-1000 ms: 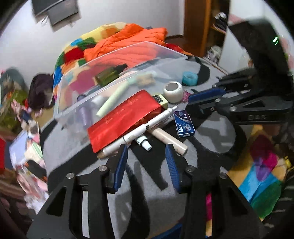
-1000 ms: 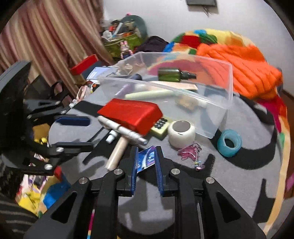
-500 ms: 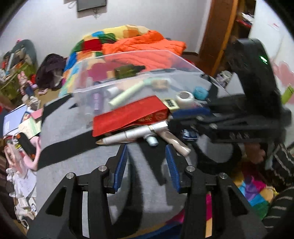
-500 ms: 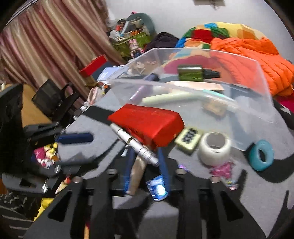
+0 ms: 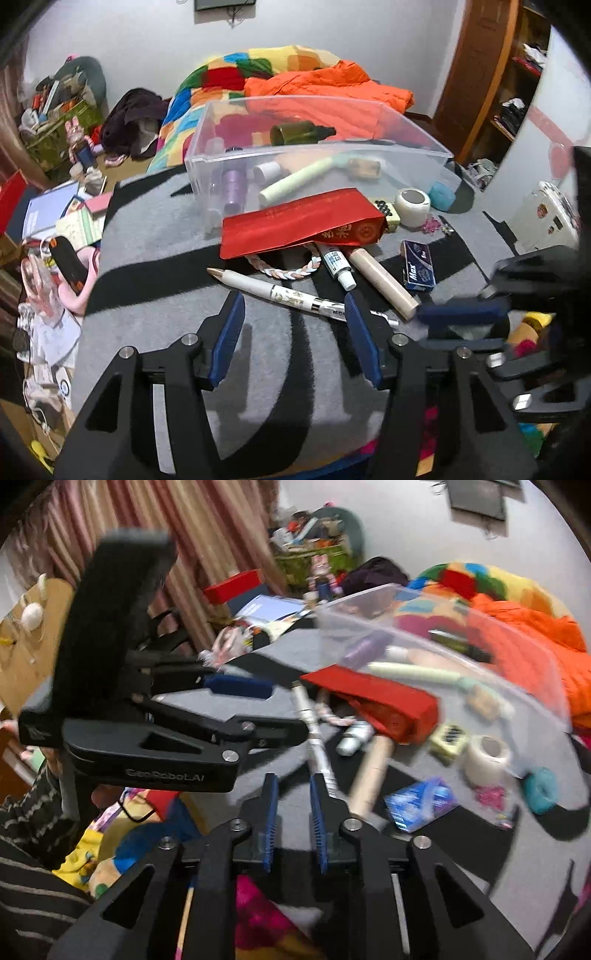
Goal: Organize objects
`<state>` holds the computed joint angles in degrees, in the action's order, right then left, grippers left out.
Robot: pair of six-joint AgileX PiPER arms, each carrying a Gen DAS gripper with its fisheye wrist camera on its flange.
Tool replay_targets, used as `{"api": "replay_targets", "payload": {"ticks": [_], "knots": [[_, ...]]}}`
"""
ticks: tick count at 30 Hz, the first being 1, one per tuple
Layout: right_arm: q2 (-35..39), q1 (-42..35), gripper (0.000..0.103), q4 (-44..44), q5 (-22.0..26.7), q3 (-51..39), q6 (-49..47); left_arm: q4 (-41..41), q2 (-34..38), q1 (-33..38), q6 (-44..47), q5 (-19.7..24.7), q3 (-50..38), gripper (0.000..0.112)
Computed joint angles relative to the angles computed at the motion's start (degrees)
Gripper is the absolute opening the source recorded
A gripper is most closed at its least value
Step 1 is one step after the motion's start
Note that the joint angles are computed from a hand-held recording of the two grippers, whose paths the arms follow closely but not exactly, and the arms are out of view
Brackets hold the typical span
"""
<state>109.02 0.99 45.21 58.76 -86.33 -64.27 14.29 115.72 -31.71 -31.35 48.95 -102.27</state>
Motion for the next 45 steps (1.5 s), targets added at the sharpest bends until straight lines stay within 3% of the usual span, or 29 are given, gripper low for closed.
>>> {"api": "replay_targets", "payload": {"ticks": [4, 10, 13, 16, 18, 20, 24, 26, 28, 32, 34, 45], "knots": [[-0.64, -3.69, 0.036, -1.13, -4.06, 0.20, 3.59, 0.63, 4.21, -0.29, -4.54, 2.84, -5.39, 0.062], [3.30, -3.96, 0.038, -7.87, -8.58, -3.64, 18.13, 8.28, 8.92, -2.54, -11.95, 8.67, -10.25, 0.062], [4.46, -2.55, 0.040, -8.39, -9.71, -4.26, 20.34, 8.52, 7.38, -2.93, -11.62, 7.27, -6.73, 0.051], [4.82, -0.11, 0.052, -11.26, -11.70, -3.93, 24.26, 7.91, 3.60, -2.55, -11.78, 4.90, -0.93, 0.043], [4.50, 1.14, 0.054, -12.52, -13.87, -2.73, 25.93, 8.14, 1.27, -2.38, -12.37, 3.58, 2.69, 0.037], [3.56, 2.82, 0.054, -15.16, -18.46, -0.35, 28.04, 8.47, -1.29, -2.09, -13.01, 1.95, 6.70, 0.033], [1.68, 3.80, 0.049, -17.26, -23.00, 3.30, 28.37, 9.33, -5.04, -1.67, -14.01, -0.98, 12.56, 0.033], [0.99, 3.93, 0.039, -18.92, -24.33, 4.28, 29.53, 9.81, -6.00, -1.42, -14.48, -2.55, 14.32, 0.031], [0.81, 3.48, 0.027, -19.55, -24.55, 4.37, 29.97, 9.70, -6.24, -1.00, -14.29, -3.84, 14.96, 0.031], [0.92, 2.17, 0.026, -16.95, -23.35, 4.03, 28.65, 10.71, -5.16, -0.42, -14.80, -6.08, 14.46, 0.023], [0.32, 2.00, 0.026, -16.46, -23.77, 4.95, 28.19, 10.88, -4.80, -0.12, -14.74, -6.78, 14.18, 0.011], [-5.05, -1.50, 0.026, -7.65, -21.57, 9.69, 19.60, 12.45, -12.04, -2.00, -18.67, -11.05, 23.58, 0.010]]}}
